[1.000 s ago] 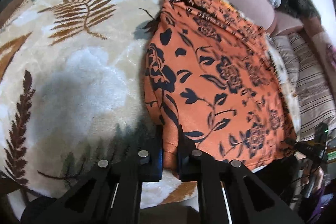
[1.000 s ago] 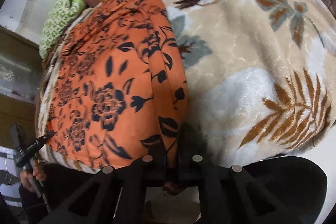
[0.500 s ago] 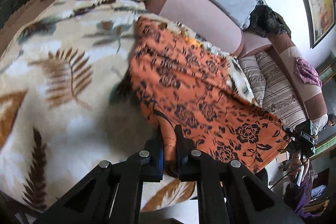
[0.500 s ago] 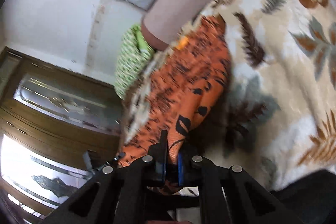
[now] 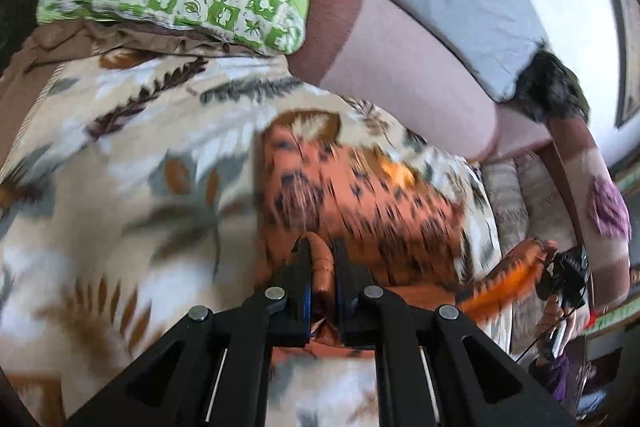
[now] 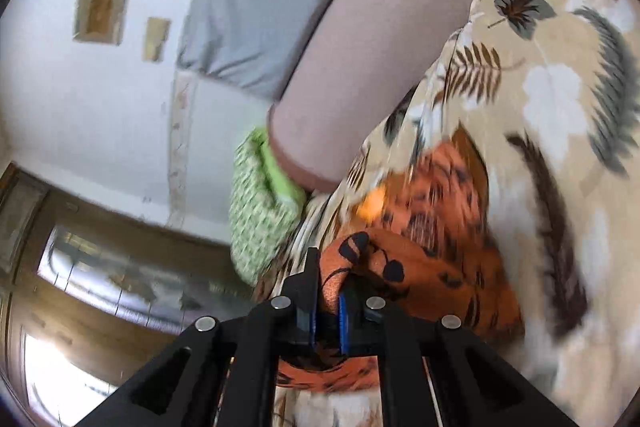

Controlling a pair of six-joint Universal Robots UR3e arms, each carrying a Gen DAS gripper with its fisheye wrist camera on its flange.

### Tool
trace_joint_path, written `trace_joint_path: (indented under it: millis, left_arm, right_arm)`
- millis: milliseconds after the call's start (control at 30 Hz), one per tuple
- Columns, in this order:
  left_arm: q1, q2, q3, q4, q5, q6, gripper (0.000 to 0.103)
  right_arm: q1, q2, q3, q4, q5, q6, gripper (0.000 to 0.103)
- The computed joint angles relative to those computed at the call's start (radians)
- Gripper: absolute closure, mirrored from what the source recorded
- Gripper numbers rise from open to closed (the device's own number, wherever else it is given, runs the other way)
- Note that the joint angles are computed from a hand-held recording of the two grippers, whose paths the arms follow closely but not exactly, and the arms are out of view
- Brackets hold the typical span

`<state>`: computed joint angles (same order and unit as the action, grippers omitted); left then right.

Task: Fold small clothes
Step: 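Grasp the blouse hem with both tools and lift it toward the collar, then lay the hem over the collar with both tools and open them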

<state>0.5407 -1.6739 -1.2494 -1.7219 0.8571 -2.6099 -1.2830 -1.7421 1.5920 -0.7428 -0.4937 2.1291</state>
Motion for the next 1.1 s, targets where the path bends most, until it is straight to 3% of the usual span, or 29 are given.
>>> trace_joint_path:
  millis: [100, 200, 233, 300, 400, 433, 500, 567, 600, 633, 667, 733, 800, 867, 933, 967, 1033, 1100]
  left_arm:
    - [-0.108, -0.256, 0.187, 0.134, 0.035, -0.171, 0.094]
    - [-0.197, -0.502, 0.389, 0.229, 0.132, -0.321, 0.094]
    - [-0.215, -0.563, 0.445, 0.232, 0.157, -0.349, 0.093]
    - [-0.232, -0.649, 0.49, 0.27, 0.185, -0.42, 0.088]
    - [-0.2, -0.623, 0.357, 0.413, 0.13, -0.481, 0.075]
    - [-0.174, -0.585, 0.28, 0.472, 0.088, -0.498, 0.069]
    - [-0.131, -0.508, 0.156, 0.564, 0.034, -0.513, 0.067]
    - [-0.094, -0.408, 0.037, 0.663, 0.027, -0.534, 0.048]
    - [-0.084, -0.342, -0.032, 0.73, 0.053, -0.546, 0.042]
    - [-0.086, -0.283, -0.079, 0.759, 0.093, -0.533, 0.035]
    - [-0.092, -0.245, -0.095, 0.749, 0.124, -0.501, 0.034]
    - [-0.114, -0.147, -0.138, 0.661, 0.159, -0.382, 0.033]
    - [-0.141, -0.063, -0.223, 0.629, 0.169, -0.292, 0.026]
    - [-0.229, -0.04, -0.269, 0.635, 0.248, -0.245, 0.025]
    - [-0.318, -0.1, -0.241, 0.628, 0.342, -0.26, 0.025]
    - [-0.36, -0.158, -0.197, 0.615, 0.388, -0.287, 0.025]
    - [-0.397, -0.245, -0.139, 0.619, 0.417, -0.327, 0.025]
    - [-0.422, -0.356, -0.017, 0.605, 0.449, -0.368, 0.025]
  right_arm:
    - [0.191, 0.196, 0.075, -0.628, 0.068, 0.446, 0.095]
    - [0.33, 0.429, 0.108, -1.253, 0.025, 0.896, 0.091]
    - [0.351, 0.506, 0.109, -1.374, 0.016, 0.986, 0.091]
    - [0.38, 0.646, 0.043, -1.414, 0.01, 1.063, 0.088]
    - [0.357, 0.727, 0.085, -1.54, 0.073, 1.12, 0.087]
    - [0.341, 0.726, 0.107, -1.549, 0.103, 1.104, 0.086]
    - [0.307, 0.679, 0.161, -1.562, 0.128, 1.058, 0.083]
    - [0.243, 0.592, 0.262, -1.671, 0.157, 1.082, 0.045]
    - [0.2, 0.56, 0.328, -1.779, 0.201, 1.148, 0.012]
    - [0.152, 0.496, 0.382, -1.817, 0.214, 1.185, 0.006]
    - [0.132, 0.425, 0.394, -1.772, 0.194, 1.158, 0.006]
    - [0.174, 0.282, 0.303, -1.445, 0.107, 0.887, 0.007]
    - [0.253, 0.185, 0.254, -1.279, -0.017, 0.731, 0.009]
    - [0.399, 0.136, 0.228, -1.184, -0.163, 0.622, 0.023]
    - [0.573, 0.179, 0.215, -1.24, -0.29, 0.655, 0.057]
    - [0.649, 0.205, 0.228, -1.319, -0.358, 0.692, 0.064]
    - [0.788, 0.304, 0.212, -1.485, -0.465, 0.77, 0.065]
    - [0.879, 0.43, 0.117, -1.552, -0.526, 0.832, 0.065]
